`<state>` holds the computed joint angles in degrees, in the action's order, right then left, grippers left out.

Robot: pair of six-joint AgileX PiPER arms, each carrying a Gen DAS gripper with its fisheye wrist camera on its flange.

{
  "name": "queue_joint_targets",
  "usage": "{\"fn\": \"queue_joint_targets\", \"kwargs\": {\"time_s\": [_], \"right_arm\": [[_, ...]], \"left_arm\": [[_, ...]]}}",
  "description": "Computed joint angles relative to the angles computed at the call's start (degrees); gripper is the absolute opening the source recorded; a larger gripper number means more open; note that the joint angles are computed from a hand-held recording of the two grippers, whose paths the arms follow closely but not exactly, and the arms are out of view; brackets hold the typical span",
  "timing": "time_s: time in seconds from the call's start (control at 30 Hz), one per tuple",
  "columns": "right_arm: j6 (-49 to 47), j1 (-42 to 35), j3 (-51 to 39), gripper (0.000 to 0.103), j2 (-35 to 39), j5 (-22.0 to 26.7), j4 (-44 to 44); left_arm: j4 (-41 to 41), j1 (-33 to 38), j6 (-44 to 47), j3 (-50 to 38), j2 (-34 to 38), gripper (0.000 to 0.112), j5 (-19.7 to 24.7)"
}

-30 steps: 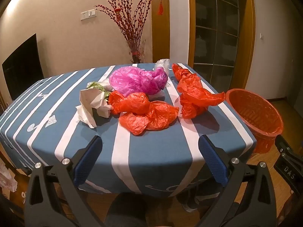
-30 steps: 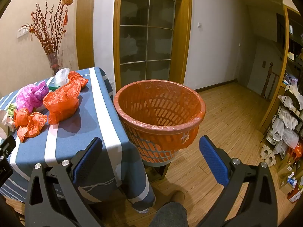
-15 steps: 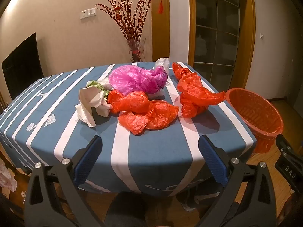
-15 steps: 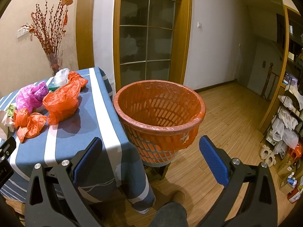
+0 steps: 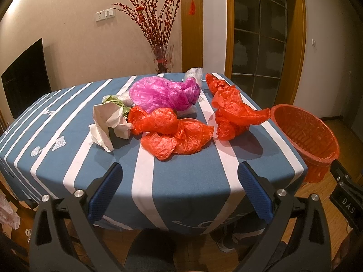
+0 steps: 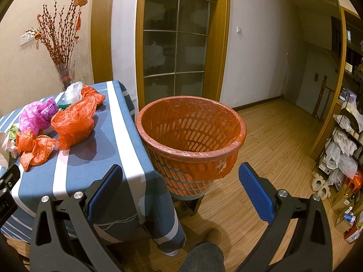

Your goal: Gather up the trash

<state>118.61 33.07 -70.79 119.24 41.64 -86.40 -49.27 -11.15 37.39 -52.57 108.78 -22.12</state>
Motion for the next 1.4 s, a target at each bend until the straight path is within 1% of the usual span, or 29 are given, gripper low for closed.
{"fn": "queue_joint_targets", "kwargs": {"time_s": [0.17, 0.4, 0.43, 1.4], "right_arm": [[-0.02, 0.00, -0.02, 0.101, 0.02, 0.00, 0.01], [-0.04, -0.02, -0.04, 0.101, 0.06, -0.02, 0.02], [-0.04, -0.02, -0.04, 0.101, 0.06, -0.02, 0.02], [-0.04, -0.21, -0.02, 0.101, 0.10, -0.20, -0.07]], "left_arm": [[-0.23, 0.11, 0.27, -0.26, 0.11, 0.099, 0.21], [-0.23, -0.67, -0.29, 1.15, -0.66, 0.099, -0.70], [-0.50, 0.15, 0.53, -0.35, 0.11, 0.099, 0.42], [-1.22, 0.20, 1.18, -0.50, 0.07, 0.099, 0.84]]}}
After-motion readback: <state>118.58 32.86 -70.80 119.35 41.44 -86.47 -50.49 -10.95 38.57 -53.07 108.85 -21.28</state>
